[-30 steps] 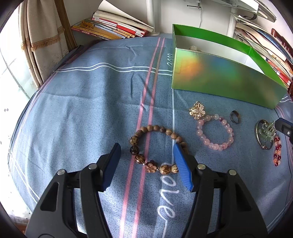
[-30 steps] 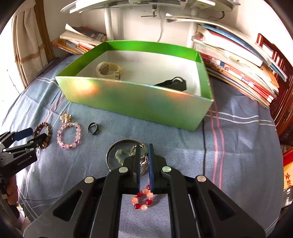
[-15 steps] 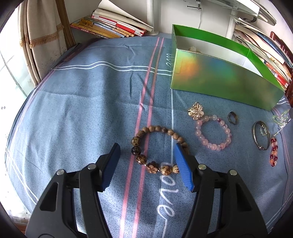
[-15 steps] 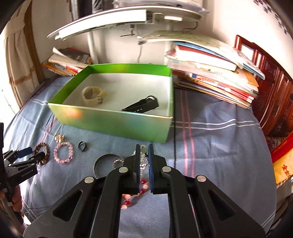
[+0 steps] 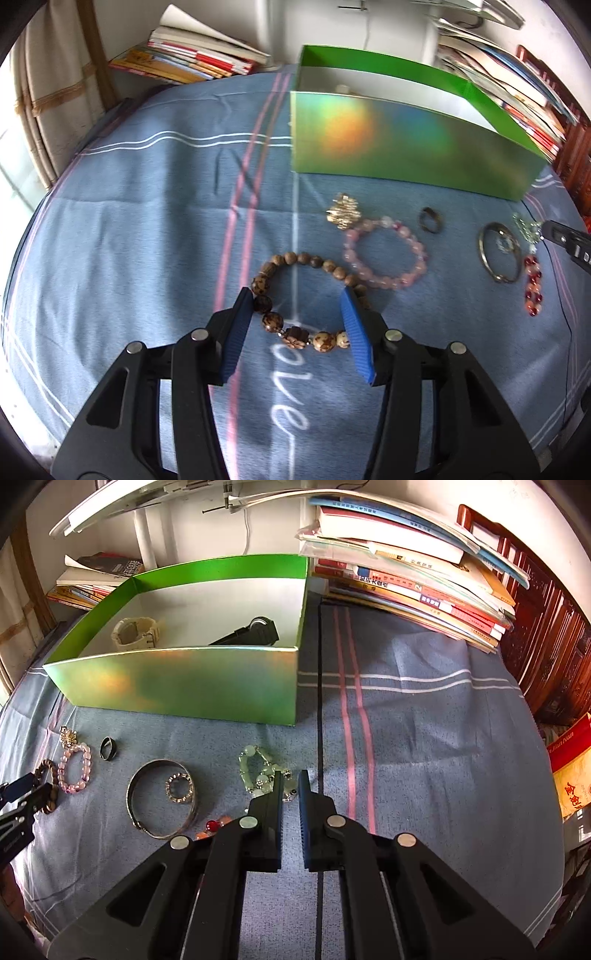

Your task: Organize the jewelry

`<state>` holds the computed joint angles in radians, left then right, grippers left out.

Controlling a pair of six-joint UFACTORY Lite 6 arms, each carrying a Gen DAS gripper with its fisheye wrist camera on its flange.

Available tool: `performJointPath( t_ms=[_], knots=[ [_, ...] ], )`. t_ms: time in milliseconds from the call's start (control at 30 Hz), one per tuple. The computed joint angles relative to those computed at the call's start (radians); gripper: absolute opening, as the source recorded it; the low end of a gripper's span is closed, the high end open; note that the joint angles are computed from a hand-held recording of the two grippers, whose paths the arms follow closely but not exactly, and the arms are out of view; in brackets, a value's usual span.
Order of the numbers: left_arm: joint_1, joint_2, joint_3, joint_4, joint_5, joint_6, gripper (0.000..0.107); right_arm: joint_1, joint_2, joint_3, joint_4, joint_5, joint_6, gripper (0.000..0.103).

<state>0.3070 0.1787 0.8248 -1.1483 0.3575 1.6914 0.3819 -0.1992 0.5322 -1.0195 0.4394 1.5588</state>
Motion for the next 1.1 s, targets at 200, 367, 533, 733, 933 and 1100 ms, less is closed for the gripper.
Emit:
performJointPath(
  t_ms=[200, 367, 533, 733, 933, 1100],
  knots=[
    [0.014, -0.003, 0.002, 0.003, 0.014, 0.005, 0.055, 0.001, 0.006, 0.006, 0.020, -0.013, -0.011, 0.009],
    [0.065, 0.010, 0.047, 0.015, 0.040, -0.010, 0.058, -0.001, -0.003, 0.005, 0.040, -0.017, -0.026, 0.016],
    [0.102, 0.065, 0.114, 0.053, 0.031, -0.059, 0.060, -0.009, -0.029, -0.002, 0.058, -0.003, -0.050, 0.024],
    [0.081, 0.073, 0.107, 0.078, 0.014, -0.075, 0.060, -0.034, -0.042, -0.019, 0.070, -0.005, -0.075, 0.026],
    [0.035, 0.051, 0.064, 0.052, -0.008, -0.049, 0.049, -0.042, -0.055, -0.034, 0.078, 0.005, -0.097, 0.026],
    [0.019, 0.030, 0.040, 0.022, -0.021, -0.019, 0.038, -0.049, -0.051, -0.036, 0.094, 0.005, -0.124, 0.026]
  ],
)
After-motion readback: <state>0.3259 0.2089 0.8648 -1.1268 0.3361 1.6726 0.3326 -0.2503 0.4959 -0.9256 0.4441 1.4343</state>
